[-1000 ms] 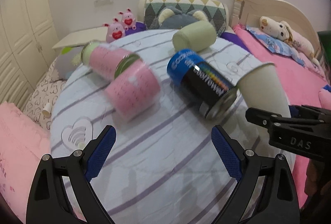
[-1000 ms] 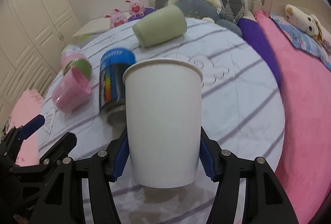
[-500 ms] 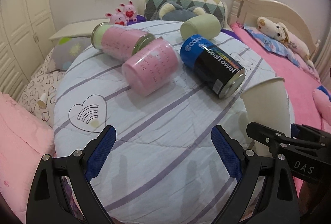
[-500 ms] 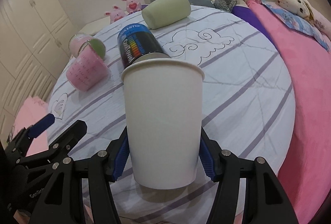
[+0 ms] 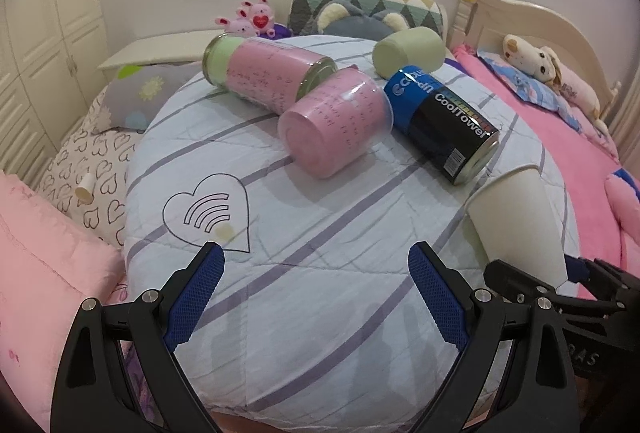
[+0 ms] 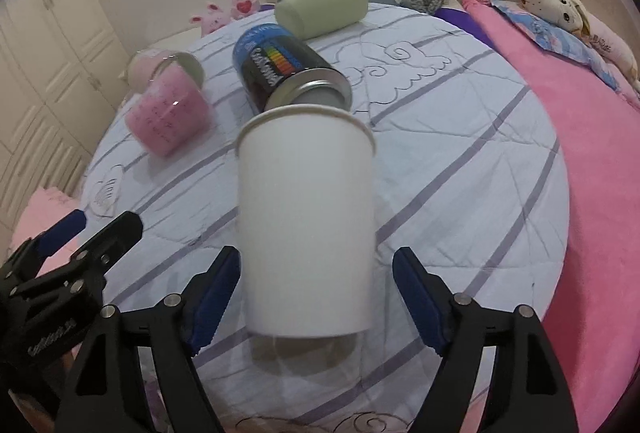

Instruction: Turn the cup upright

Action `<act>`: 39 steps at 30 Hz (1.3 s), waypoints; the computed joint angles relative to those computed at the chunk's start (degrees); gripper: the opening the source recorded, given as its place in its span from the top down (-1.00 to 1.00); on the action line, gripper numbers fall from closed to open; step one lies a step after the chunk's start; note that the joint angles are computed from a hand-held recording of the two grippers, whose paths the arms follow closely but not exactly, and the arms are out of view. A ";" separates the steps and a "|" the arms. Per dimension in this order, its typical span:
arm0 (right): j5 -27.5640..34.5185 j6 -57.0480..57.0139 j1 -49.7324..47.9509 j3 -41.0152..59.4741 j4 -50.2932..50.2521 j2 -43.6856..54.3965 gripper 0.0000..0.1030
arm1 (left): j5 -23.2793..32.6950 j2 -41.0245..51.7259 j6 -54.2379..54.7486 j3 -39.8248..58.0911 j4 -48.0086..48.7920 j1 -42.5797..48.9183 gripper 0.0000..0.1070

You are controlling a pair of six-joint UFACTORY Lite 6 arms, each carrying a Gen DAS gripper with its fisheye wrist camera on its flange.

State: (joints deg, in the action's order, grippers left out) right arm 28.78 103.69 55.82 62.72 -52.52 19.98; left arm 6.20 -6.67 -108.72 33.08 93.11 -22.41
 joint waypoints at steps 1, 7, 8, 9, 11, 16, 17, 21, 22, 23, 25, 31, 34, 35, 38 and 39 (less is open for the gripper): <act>-0.32 0.48 0.32 -0.46 -0.19 -0.52 -0.55 | -0.46 -0.24 0.97 -0.14 -0.86 0.17 -0.77; 1.89 0.31 2.48 -1.05 -0.83 -2.22 -0.55 | 2.41 -3.61 9.66 -1.79 -10.17 -1.57 -0.77; 1.98 0.34 2.75 -1.38 -1.04 -2.81 -0.55 | 2.66 -4.13 11.87 -1.90 -12.61 -1.75 -0.77; 2.13 0.54 3.00 -1.78 -1.41 -3.33 -0.55 | 2.99 -4.92 14.73 -2.09 -15.94 -2.18 -0.77; 2.08 0.09 2.92 -2.22 -1.99 -4.17 -0.55 | 3.95 -5.70 17.82 -2.12 -19.72 -3.14 -0.77; 1.82 0.85 2.86 -4.96 -4.10 -7.42 -0.55 | 8.37 -7.09 19.94 -1.91 -24.80 -7.50 -0.77; 1.81 1.19 2.84 -5.76 -4.61 -8.23 -0.55 | 8.96 -7.18 19.70 -1.84 -25.20 -8.35 -0.77; 0.30 1.86 1.85 -8.88 -6.12 -11.22 -0.55 | 13.20 -7.32 16.89 -1.08 -25.91 -13.60 -0.77; 0.01 2.03 1.56 -9.69 -6.64 -11.94 -0.55 | 13.82 -6.92 16.62 -0.70 -26.46 -14.53 -0.77; -0.17 2.55 1.32 -10.94 -7.40 -13.06 -0.55 | 14.27 -6.45 16.37 -0.29 -26.83 -15.26 -0.77; -1.05 4.02 0.57 -13.35 -9.20 -15.26 -0.55 | 15.97 -4.51 15.60 1.31 -27.93 -17.73 -0.77; -4.78 5.98 -4.28 -20.20 -13.75 -21.47 -0.55 | 21.11 0.50 13.71 6.85 -30.21 -23.93 -0.77; -8.27 6.06 -8.06 -23.53 -15.57 -23.88 -0.55 | 22.54 3.83 13.84 10.60 -32.29 -26.33 -0.77; -9.34 6.28 -9.31 -24.66 -16.37 -24.78 -0.55 | 23.01 4.65 13.76 11.67 -32.85 -27.03 -0.77; -11.75 5.23 -13.36 -27.27 -17.74 -26.83 -0.55 | 24.18 8.04 15.25 16.33 -35.76 -28.56 -0.77; -12.51 4.49 -14.74 -27.79 -17.83 -27.26 -0.55 | 24.35 9.08 16.12 17.67 -36.91 -28.70 -0.77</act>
